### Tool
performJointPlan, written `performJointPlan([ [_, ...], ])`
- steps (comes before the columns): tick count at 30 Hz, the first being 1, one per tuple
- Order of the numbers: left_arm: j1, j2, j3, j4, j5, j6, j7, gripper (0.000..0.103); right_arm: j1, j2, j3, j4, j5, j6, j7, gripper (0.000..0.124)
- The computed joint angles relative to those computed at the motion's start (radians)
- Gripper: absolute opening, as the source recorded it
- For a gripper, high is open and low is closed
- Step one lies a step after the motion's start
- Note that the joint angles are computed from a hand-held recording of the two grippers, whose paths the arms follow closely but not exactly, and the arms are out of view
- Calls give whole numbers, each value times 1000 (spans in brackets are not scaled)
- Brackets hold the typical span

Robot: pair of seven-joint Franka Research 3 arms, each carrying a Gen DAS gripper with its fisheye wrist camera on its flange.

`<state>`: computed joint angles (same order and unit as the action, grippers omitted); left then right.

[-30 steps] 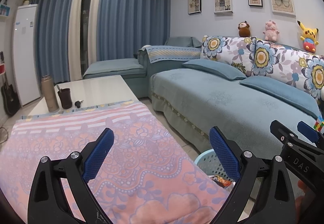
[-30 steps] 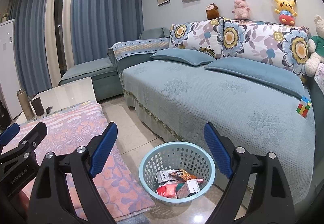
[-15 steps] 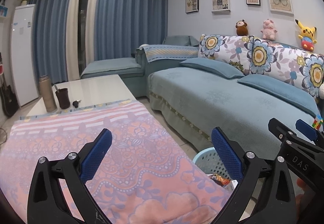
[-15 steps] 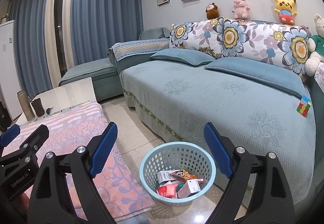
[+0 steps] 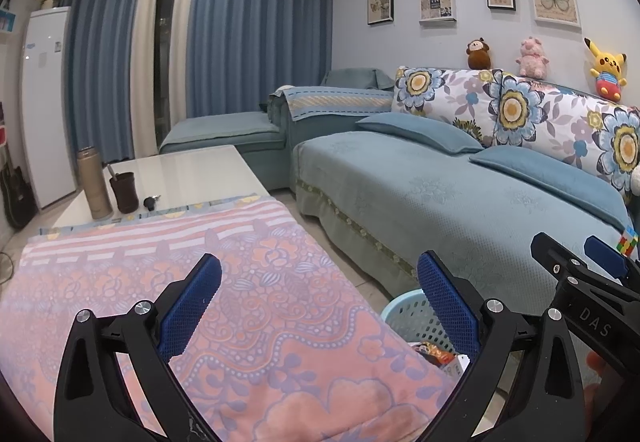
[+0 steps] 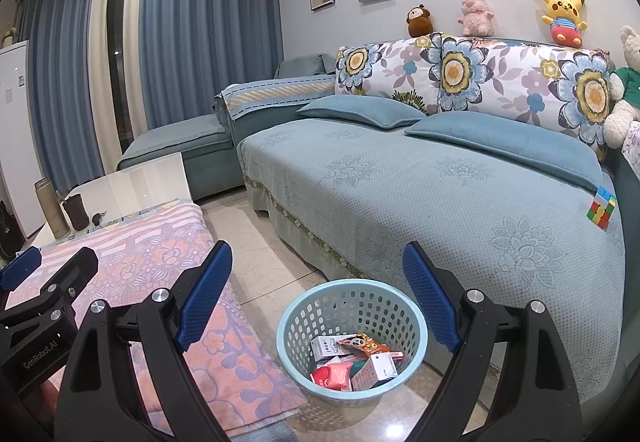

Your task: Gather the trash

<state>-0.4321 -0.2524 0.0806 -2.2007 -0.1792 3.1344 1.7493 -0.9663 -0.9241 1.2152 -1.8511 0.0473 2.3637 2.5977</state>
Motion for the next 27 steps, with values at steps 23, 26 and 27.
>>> performJointPlan([
  [23,6,2,-4,2,9,0,-8,95,-6,-6,8,-2,16,5,3,83],
  [26,5,2,-4,2,9,0,-5,95,-8,-8,12,-3,20,7,5,83],
  [27,3,2,-2,2,7,0,-3,95,-9,-8,13,-2,20,7,5,83],
])
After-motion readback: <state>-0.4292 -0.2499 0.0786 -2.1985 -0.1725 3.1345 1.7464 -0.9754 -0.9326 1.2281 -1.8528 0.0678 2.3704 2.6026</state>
